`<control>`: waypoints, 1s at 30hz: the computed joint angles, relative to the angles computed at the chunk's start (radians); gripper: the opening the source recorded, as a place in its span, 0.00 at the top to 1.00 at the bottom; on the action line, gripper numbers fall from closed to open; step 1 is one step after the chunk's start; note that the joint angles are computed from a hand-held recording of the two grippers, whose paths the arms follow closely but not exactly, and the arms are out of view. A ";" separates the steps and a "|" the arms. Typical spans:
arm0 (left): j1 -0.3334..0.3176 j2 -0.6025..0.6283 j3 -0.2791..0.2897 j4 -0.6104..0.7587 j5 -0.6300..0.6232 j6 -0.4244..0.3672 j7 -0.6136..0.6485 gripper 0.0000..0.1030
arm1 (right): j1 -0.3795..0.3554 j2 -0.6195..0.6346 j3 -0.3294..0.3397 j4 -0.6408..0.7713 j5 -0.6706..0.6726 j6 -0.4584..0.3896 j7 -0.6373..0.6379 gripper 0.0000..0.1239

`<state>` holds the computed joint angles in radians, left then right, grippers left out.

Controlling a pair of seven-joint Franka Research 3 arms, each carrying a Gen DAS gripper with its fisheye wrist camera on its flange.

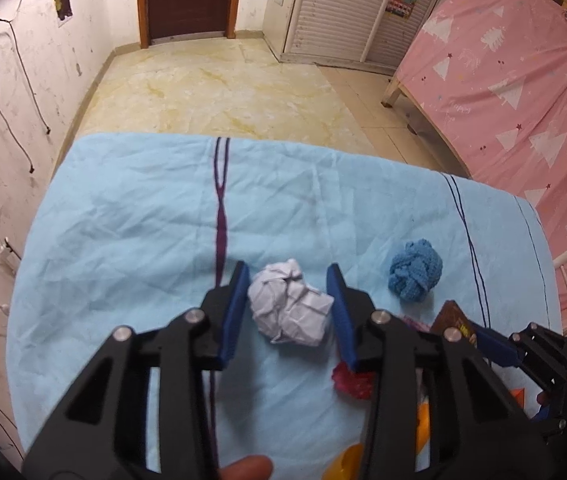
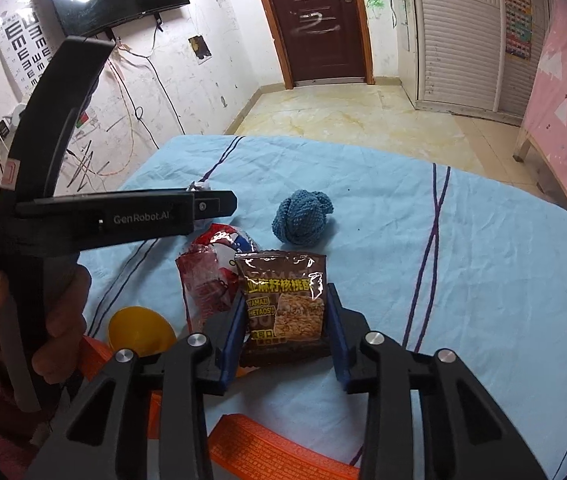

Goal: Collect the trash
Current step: 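Grasp the snack packet with the right gripper while left grasps the white paper ball, then carry the snack packet and paper ball over the yellow bin and release both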

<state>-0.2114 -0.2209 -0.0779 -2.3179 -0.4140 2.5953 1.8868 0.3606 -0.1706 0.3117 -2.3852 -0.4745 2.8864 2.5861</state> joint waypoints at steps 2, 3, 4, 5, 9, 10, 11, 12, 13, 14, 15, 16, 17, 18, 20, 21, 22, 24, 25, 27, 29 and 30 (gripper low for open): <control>-0.002 -0.007 -0.002 -0.001 -0.001 0.000 -0.004 0.63 | -0.014 -0.014 0.012 -0.006 -0.031 0.000 0.039 0.76; -0.003 -0.011 -0.002 -0.003 -0.002 0.001 -0.005 0.63 | -0.019 -0.020 0.015 -0.008 -0.039 0.000 0.050 0.76; -0.004 -0.019 -0.003 -0.006 0.000 0.005 -0.007 0.63 | -0.024 -0.031 0.018 -0.014 -0.045 0.002 0.060 0.76; -0.006 -0.028 -0.005 -0.010 0.005 0.011 -0.014 0.63 | -0.028 -0.040 0.022 -0.018 -0.049 0.000 0.068 0.76; -0.023 -0.068 0.004 -0.026 0.006 0.017 -0.016 0.63 | -0.050 -0.084 0.043 -0.046 -0.056 0.005 0.087 0.76; -0.028 -0.076 0.005 -0.029 0.008 0.018 -0.019 0.63 | -0.058 -0.094 0.051 -0.052 -0.056 0.006 0.092 0.76; -0.034 -0.087 0.007 -0.034 0.009 0.019 -0.021 0.63 | -0.060 -0.104 0.052 -0.060 -0.047 0.011 0.088 0.76; -0.039 -0.097 0.007 -0.040 0.013 0.021 -0.026 0.63 | -0.064 -0.118 0.056 -0.071 -0.039 0.018 0.088 0.76; -0.043 -0.102 0.007 -0.042 0.018 0.022 -0.031 0.63 | -0.073 -0.135 0.064 -0.083 -0.034 0.018 0.089 0.76; -0.048 -0.109 0.006 -0.045 0.025 0.023 -0.036 0.63 | -0.078 -0.151 0.068 -0.095 -0.024 0.021 0.084 0.76; -0.052 -0.113 0.006 -0.044 0.032 0.022 -0.042 0.63 | -0.084 -0.165 0.073 -0.105 -0.013 0.025 0.078 0.76; -0.056 -0.121 0.004 -0.049 0.040 0.024 -0.050 0.63 | -0.092 -0.184 0.081 -0.119 -0.003 0.027 0.076 0.76; -0.061 -0.121 0.003 -0.048 0.047 0.025 -0.057 0.63 | -0.104 -0.195 0.093 -0.126 0.005 0.029 0.075 0.76; -0.065 -0.126 0.001 -0.050 0.054 0.026 -0.065 0.63 | -0.113 -0.211 0.102 -0.138 0.015 0.033 0.074 0.76; -0.074 -0.131 0.002 -0.050 0.066 0.024 -0.075 0.63 | -0.131 -0.247 0.116 -0.163 0.040 0.038 0.067 0.76; -0.078 -0.135 0.000 -0.052 0.072 0.024 -0.082 0.63 | -0.144 -0.262 0.127 -0.174 0.051 0.042 0.068 0.76; -0.081 -0.137 -0.001 -0.052 0.079 0.024 -0.088 0.63 | -0.158 -0.279 0.139 -0.185 0.061 0.041 0.069 0.76; -0.089 -0.144 -0.008 -0.056 0.094 0.024 -0.103 0.63 | -0.198 -0.311 0.180 -0.193 0.063 0.008 0.080 0.76; -0.094 -0.146 -0.008 -0.058 0.099 0.026 -0.108 0.63 | -0.206 -0.327 0.186 -0.204 0.069 -0.003 0.081 0.76; -0.105 -0.152 -0.011 -0.061 0.107 0.023 -0.118 0.63 | -0.224 -0.354 0.202 -0.217 0.072 -0.040 0.083 0.76; -0.117 -0.156 -0.011 -0.062 0.110 0.018 -0.124 0.63 | -0.224 -0.374 0.196 -0.237 0.083 -0.054 0.082 0.76; -0.123 -0.160 -0.014 -0.065 0.112 0.016 -0.129 0.63 | -0.223 -0.385 0.193 -0.249 0.089 -0.056 0.081 0.76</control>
